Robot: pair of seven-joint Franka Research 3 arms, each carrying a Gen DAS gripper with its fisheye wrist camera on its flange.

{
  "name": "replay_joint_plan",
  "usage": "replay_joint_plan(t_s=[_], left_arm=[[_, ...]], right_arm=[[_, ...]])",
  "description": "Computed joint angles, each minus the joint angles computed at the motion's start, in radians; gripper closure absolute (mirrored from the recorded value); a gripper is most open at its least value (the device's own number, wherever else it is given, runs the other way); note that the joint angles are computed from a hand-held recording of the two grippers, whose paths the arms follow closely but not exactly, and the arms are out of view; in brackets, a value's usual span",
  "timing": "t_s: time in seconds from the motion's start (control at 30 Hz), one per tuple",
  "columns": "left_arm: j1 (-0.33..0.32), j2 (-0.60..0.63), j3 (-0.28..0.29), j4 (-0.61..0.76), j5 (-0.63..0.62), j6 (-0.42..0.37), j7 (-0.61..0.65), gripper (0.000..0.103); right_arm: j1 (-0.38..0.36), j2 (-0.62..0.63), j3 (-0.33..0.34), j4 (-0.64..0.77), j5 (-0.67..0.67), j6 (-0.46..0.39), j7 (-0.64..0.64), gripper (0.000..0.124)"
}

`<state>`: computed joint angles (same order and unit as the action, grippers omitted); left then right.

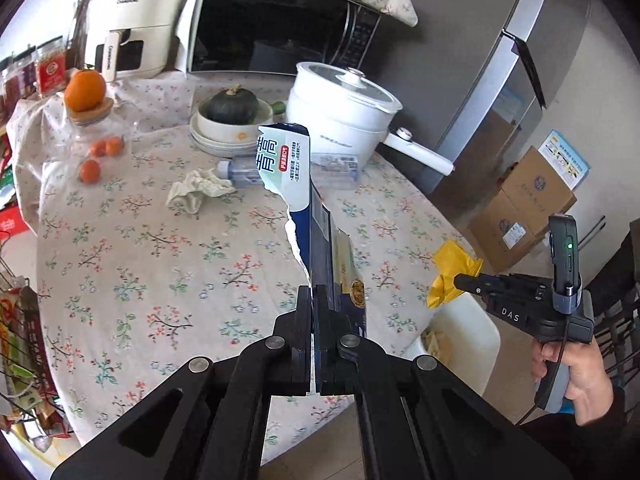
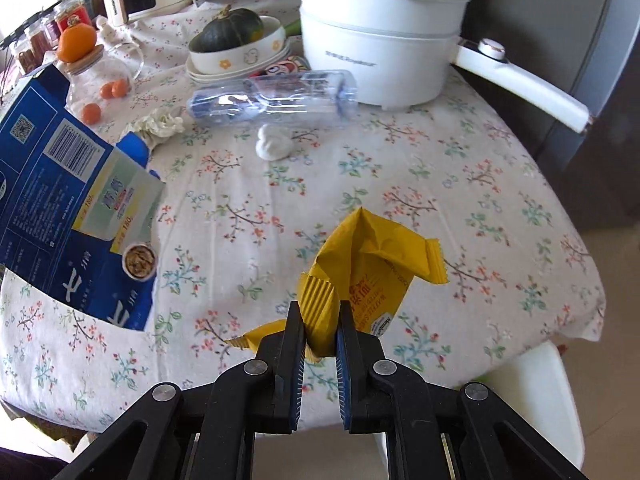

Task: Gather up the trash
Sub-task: 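Carry the blue box and yellow wrapper over the white bin and open both tools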

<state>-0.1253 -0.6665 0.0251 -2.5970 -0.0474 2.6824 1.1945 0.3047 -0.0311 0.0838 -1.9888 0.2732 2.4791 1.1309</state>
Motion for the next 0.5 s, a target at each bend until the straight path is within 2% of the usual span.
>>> replay_joint_plan(t_s=[0.1, 0.2, 0.5], left_arm=[[-0.046, 0.060, -0.017, 0.036, -0.019, 0.004, 0.009, 0.103], [-0.083, 0.130, -0.044, 0.084, -0.025, 0.007, 0.026, 0.103], [-0.169, 0.303, -0.122, 0.235, -0.054, 0.076, 0.059, 0.103]], right_arm=[[-0.022, -0.025, -0.022, -0.037, 0.039, 0.002, -0.025, 0.113], [-0.048, -0.030, -0.039, -0.042, 0.029, -0.040, -0.019, 0.112], [-0.133, -0.076, -0.087, -0.088, 0.023, -0.089, -0.039, 0.112]])
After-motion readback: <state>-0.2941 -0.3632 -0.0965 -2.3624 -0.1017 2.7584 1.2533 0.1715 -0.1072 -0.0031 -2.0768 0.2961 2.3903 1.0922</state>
